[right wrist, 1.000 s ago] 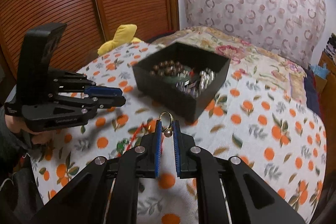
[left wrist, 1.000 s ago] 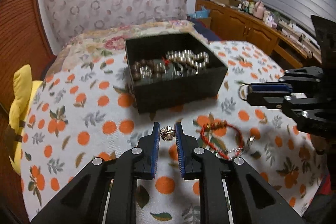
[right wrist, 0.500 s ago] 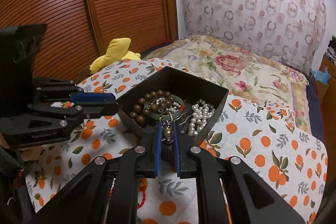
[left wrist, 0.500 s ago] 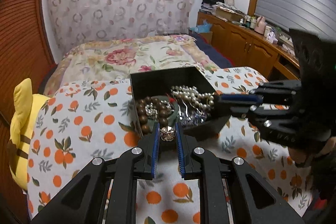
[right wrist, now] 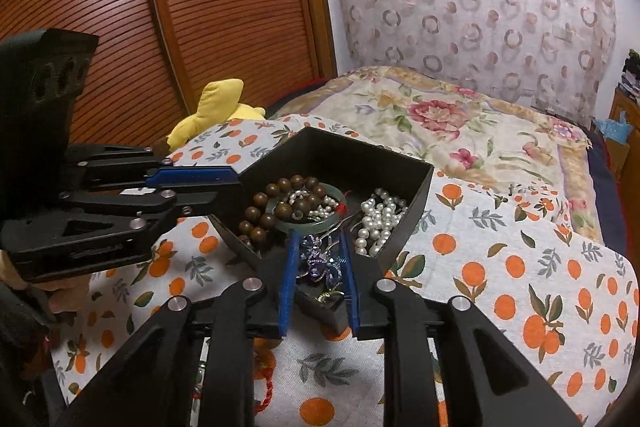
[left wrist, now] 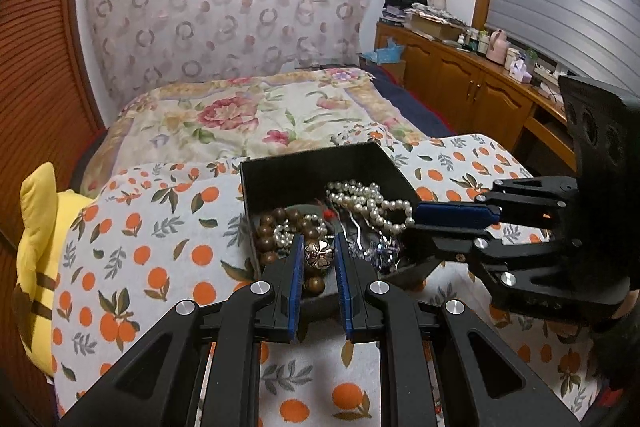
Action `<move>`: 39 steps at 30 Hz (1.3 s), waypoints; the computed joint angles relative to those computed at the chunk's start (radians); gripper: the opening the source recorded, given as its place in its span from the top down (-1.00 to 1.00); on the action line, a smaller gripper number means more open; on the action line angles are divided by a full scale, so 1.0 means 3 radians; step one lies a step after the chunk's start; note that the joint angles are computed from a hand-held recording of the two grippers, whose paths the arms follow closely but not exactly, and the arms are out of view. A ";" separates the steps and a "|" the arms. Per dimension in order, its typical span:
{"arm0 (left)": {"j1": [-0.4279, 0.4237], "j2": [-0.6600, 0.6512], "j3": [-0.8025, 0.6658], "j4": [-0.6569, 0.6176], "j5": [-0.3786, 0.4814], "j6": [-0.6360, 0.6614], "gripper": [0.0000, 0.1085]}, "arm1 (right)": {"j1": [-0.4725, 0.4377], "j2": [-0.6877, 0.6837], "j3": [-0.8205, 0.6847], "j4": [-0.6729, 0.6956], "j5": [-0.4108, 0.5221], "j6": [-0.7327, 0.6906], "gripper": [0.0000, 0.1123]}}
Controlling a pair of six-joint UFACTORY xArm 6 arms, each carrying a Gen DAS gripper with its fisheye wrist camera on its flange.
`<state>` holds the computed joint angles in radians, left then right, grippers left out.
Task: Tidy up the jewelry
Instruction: 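Lower the ring and chain into the black box and open both tools, then move both open tools back to the red string bracelet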
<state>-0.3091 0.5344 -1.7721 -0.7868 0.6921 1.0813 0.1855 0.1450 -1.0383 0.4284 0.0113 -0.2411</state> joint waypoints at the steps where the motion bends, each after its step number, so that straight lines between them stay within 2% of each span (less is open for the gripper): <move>1: -0.0005 0.0024 -0.0031 0.0009 -0.0003 -0.0012 0.74 | -0.0001 -0.0017 0.0018 -0.0008 -0.0013 0.0008 0.59; 4: -0.0029 0.0109 -0.0140 0.0074 -0.0016 -0.0078 0.74 | -0.0007 -0.0081 0.0065 -0.0018 -0.0029 0.0018 0.59; 6: -0.0050 0.0158 -0.0200 0.0108 -0.0030 -0.0100 0.74 | -0.0028 -0.0140 0.0116 -0.0186 -0.0049 0.0161 0.59; 10: -0.0071 0.0216 -0.0283 0.0131 -0.0028 -0.0123 0.74 | -0.0123 -0.0245 0.0222 -0.0986 -0.0066 0.0855 0.59; 12: -0.0088 0.0236 -0.0308 0.0136 -0.0054 -0.0126 0.71 | -0.0156 -0.0292 0.0264 -0.1237 -0.0049 0.1084 0.59; 14: -0.0090 0.0225 -0.0295 0.0115 -0.0048 -0.0108 0.55 | -0.0190 -0.0345 0.0325 -0.1486 -0.0039 0.1320 0.59; 16: -0.0083 0.0186 -0.0247 0.0048 -0.0036 -0.0048 0.27 | -0.0216 -0.0398 0.0387 -0.1692 -0.0029 0.1520 0.59; 20: -0.0057 0.0044 -0.0051 -0.0072 -0.0050 0.0076 0.22 | -0.0236 -0.0507 0.0533 -0.2023 0.0017 0.1866 0.59; 23: -0.0020 -0.0096 0.0155 -0.0186 -0.0065 0.0198 0.07 | -0.0226 -0.0574 0.0638 -0.2287 0.0068 0.2128 0.59; 27: 0.0048 -0.0286 0.0446 -0.0276 -0.0039 0.0319 0.05 | -0.0209 -0.0651 0.0755 -0.2554 0.0131 0.2418 0.59; 39: 0.0147 -0.0745 0.1258 -0.0378 0.0053 0.0580 0.04 | -0.0168 -0.1024 0.1109 -0.3953 0.0267 0.4007 0.59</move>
<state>-0.2650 0.3110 -1.3947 -0.9002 0.7081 1.2552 0.1350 -0.1621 -0.7054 -0.7575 0.0915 0.9609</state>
